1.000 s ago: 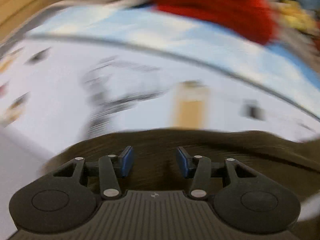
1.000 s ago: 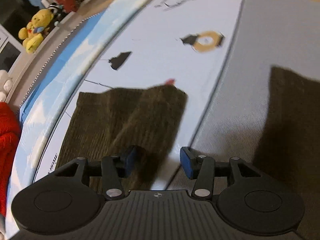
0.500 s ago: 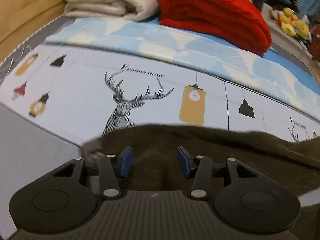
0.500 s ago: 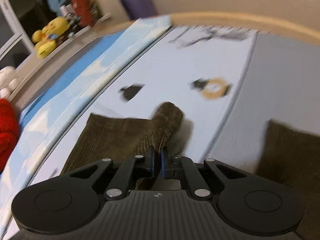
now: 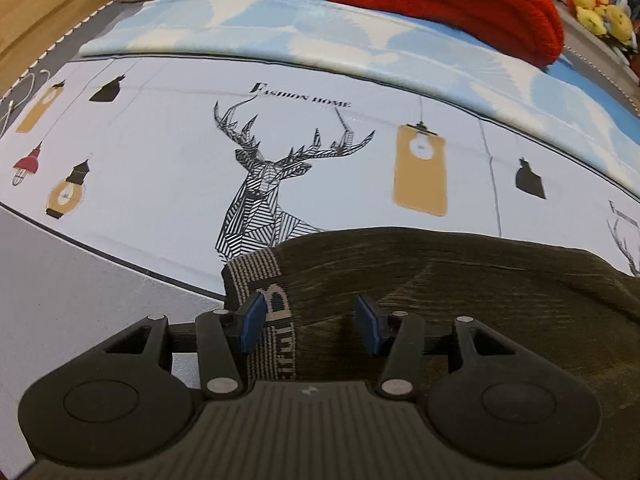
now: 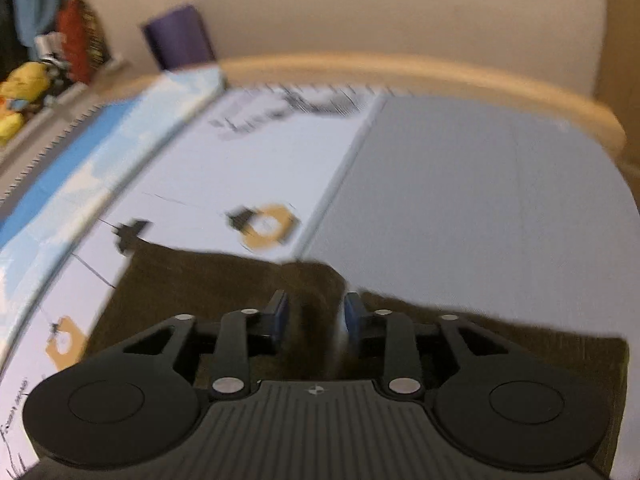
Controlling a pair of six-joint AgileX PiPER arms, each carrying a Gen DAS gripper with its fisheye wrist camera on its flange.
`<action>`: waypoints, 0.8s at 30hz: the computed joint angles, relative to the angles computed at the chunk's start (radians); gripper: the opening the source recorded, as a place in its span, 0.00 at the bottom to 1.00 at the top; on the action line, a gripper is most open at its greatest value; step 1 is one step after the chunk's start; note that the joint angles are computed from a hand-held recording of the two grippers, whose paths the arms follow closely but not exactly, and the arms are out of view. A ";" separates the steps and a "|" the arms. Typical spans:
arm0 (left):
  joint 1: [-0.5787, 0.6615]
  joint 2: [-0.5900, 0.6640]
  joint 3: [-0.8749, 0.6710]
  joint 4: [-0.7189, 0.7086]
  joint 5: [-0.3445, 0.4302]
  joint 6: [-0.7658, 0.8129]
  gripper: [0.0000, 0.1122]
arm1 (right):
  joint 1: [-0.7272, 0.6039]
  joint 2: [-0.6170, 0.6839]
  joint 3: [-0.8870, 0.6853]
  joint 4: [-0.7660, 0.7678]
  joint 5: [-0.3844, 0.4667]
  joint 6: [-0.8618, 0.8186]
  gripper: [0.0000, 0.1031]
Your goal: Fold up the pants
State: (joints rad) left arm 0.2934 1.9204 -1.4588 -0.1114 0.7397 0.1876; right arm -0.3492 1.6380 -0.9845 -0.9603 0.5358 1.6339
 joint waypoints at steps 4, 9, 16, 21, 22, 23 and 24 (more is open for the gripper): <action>-0.008 0.014 -0.006 0.020 0.004 -0.015 0.52 | 0.053 0.003 -0.011 -0.036 -0.051 0.018 0.33; -0.006 0.081 -0.033 0.002 0.059 0.033 0.54 | 0.090 0.036 -0.048 -0.030 -0.110 -0.042 0.33; -0.045 0.101 0.024 0.089 -0.060 0.027 0.57 | 0.115 0.067 -0.070 0.071 -0.168 -0.161 0.33; -0.056 0.108 0.044 0.096 -0.141 0.030 0.60 | 0.125 0.085 -0.075 0.087 -0.177 -0.202 0.33; -0.060 0.101 0.066 0.100 -0.173 0.044 0.60 | 0.123 0.089 -0.077 0.091 -0.180 -0.210 0.33; -0.069 0.103 0.071 0.118 -0.188 0.037 0.61 | 0.123 0.092 -0.079 0.093 -0.180 -0.215 0.33; -0.073 0.101 0.080 0.128 -0.203 0.039 0.61 | 0.121 0.095 -0.082 0.105 -0.181 -0.230 0.33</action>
